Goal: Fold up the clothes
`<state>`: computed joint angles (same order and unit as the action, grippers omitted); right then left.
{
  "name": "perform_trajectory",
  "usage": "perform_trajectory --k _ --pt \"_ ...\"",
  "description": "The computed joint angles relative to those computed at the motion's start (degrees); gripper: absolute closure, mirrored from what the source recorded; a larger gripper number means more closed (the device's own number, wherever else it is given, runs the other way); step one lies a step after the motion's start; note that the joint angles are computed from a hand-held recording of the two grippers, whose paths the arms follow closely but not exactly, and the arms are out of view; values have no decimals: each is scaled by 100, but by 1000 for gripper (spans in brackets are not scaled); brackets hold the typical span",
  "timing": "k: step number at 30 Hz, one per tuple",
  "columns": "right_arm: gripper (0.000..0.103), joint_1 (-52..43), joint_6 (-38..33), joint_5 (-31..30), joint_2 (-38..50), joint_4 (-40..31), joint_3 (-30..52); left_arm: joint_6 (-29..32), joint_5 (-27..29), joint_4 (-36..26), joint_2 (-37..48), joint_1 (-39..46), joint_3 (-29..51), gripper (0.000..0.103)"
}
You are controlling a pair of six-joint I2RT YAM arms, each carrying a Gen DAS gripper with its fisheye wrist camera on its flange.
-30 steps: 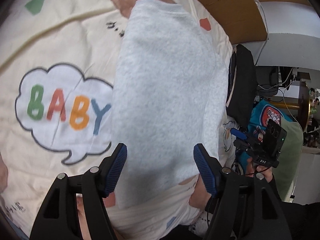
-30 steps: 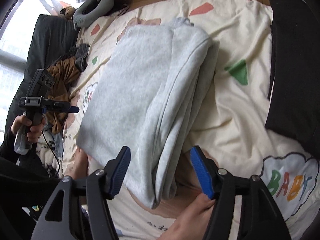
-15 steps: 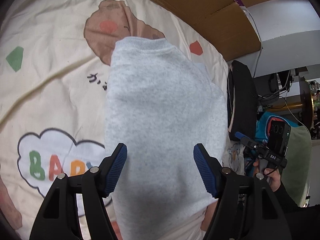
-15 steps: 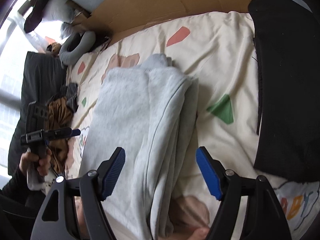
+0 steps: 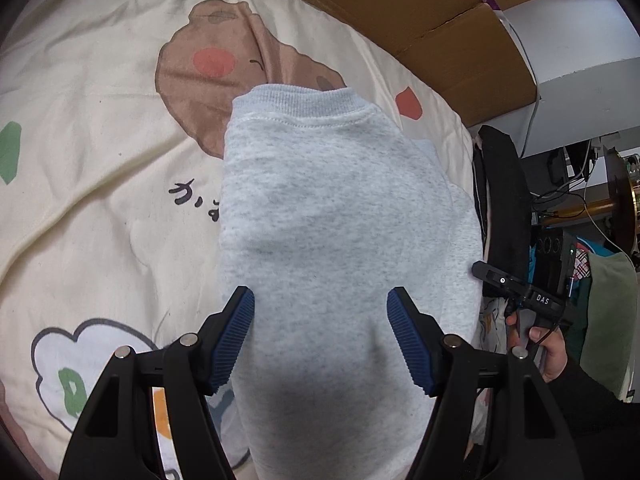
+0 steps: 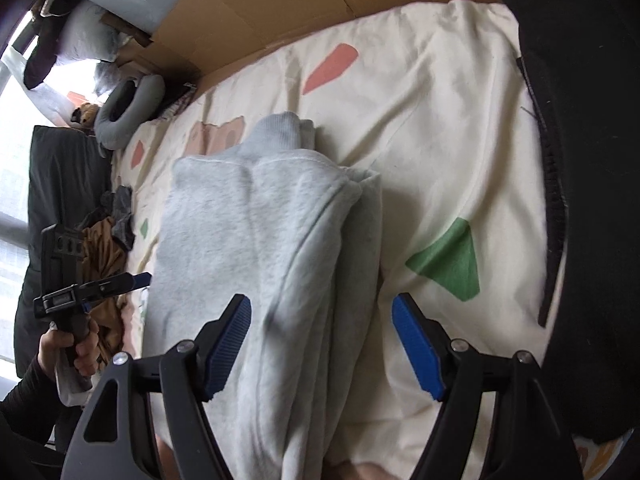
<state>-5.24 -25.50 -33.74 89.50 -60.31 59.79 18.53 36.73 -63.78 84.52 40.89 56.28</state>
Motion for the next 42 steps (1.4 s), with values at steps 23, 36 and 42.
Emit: perform_trajectory --k 23,36,42 --pt "82 343 -163 -115 936 -207 1015 -377 282 830 1019 89 438 33" --pt "56 161 -118 -327 1545 -432 1174 -472 609 1065 1494 148 585 33" --pt "56 280 18 -382 1636 -288 1124 -421 831 1011 1569 163 655 37"
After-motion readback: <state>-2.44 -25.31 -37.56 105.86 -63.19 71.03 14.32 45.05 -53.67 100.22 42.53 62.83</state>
